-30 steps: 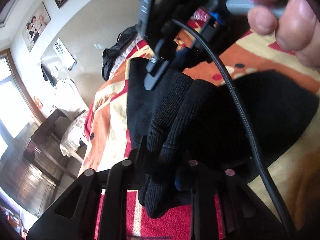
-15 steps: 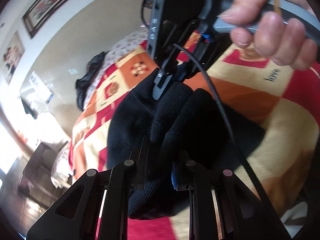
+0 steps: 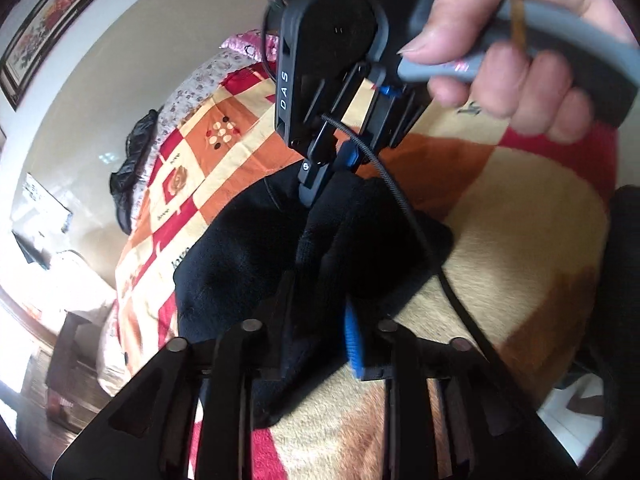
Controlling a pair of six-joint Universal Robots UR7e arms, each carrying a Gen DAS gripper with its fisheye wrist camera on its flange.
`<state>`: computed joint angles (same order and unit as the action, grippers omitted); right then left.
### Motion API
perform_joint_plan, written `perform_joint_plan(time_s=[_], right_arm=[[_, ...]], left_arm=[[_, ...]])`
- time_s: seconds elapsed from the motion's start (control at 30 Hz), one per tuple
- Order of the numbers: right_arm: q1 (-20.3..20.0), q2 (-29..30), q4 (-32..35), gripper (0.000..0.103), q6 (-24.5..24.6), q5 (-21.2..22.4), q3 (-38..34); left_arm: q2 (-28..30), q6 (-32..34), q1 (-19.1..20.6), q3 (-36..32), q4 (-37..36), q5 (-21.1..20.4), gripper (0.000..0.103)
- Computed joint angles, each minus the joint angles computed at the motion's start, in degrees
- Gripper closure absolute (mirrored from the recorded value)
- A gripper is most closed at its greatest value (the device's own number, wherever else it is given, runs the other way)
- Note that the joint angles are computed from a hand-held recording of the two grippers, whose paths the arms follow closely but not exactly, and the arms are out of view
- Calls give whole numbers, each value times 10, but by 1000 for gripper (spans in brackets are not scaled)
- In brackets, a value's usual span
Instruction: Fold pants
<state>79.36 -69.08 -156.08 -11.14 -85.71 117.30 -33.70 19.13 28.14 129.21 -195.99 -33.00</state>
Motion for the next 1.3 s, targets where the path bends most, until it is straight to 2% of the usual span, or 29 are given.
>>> perform_joint_plan(time_s=[0.03, 0.13, 0.17, 0.23, 0.3, 0.33, 0.43, 0.5, 0.53, 0.6, 0.63, 0.67, 0.73, 0.8, 0.9, 0.97, 1.0, 1.03, 1.1, 1.17, 1.23, 1.3], right_arm=[[-4, -5, 2, 86, 9, 9, 3], [-5, -28, -9, 80, 35, 8, 17], [-3, -41, -27, 80, 36, 5, 29], [9, -62, -78, 79, 35, -22, 52], [27, -82, -138, 79, 5, -33, 82], [44, -85, -166, 79, -29, -45, 98], [90, -66, -234, 79, -108, -83, 128], [122, -29, -280, 79, -144, -133, 138], [128, -14, -293, 79, -151, -151, 142], [136, 19, -310, 79, -164, -181, 141], [140, 37, -313, 79, -161, -212, 135], [127, 48, -315, 79, -166, -225, 136], [108, 48, -349, 79, -183, -194, 150], [93, 36, -343, 78, -166, -166, 156], [100, 27, -314, 78, -143, -176, 148], [113, 15, -295, 78, -120, -180, 139], [121, 11, -318, 78, -121, -179, 138], [131, 16, -339, 77, -121, -188, 132], [150, 37, -382, 75, -114, -222, 107], [149, 59, -356, 74, -97, -232, 68], [145, 88, -334, 74, -95, -247, 38], [134, 119, -291, 74, -90, -277, 15]], left_arm=[[-10, -9, -2, 7, 2, -16, 71], [-45, -11, -18, 47, -31, -57, 70], [-59, -12, -23, 60, -44, -72, 70], [-78, 3, -24, 73, -93, -72, 70], [-106, -10, -11, 75, -107, -73, 69], [-129, -32, 6, 68, -94, -86, 70], [-199, -157, 83, 20, 31, -162, 70], [-220, -253, 139, -27, 127, -248, 70], [-219, -277, 156, -42, 155, -273, 70], [-198, -302, 176, -78, 234, -293, 70], [-194, -322, 180, -87, 277, -301, 70], [-175, -328, 190, -100, 297, -304, 70], [-160, -306, 180, -85, 266, -281, 69], [-155, -310, 164, -83, 272, -252, 69], [-159, -308, 146, -89, 296, -218, 69], [-165, -283, 136, -91, 264, -186, 68], [-165, -272, 129, -94, 238, -161, 68], [-159, -261, 135, -107, 226, -156, 68], [-147, -274, 148, -145, 262, -167, 68], [-122, -286, 169, -196, 331, -192, 68], [-89, -301, 185, -236, 396, -188, 68], [-74, -289, 193, -237, 379, -185, 68]])
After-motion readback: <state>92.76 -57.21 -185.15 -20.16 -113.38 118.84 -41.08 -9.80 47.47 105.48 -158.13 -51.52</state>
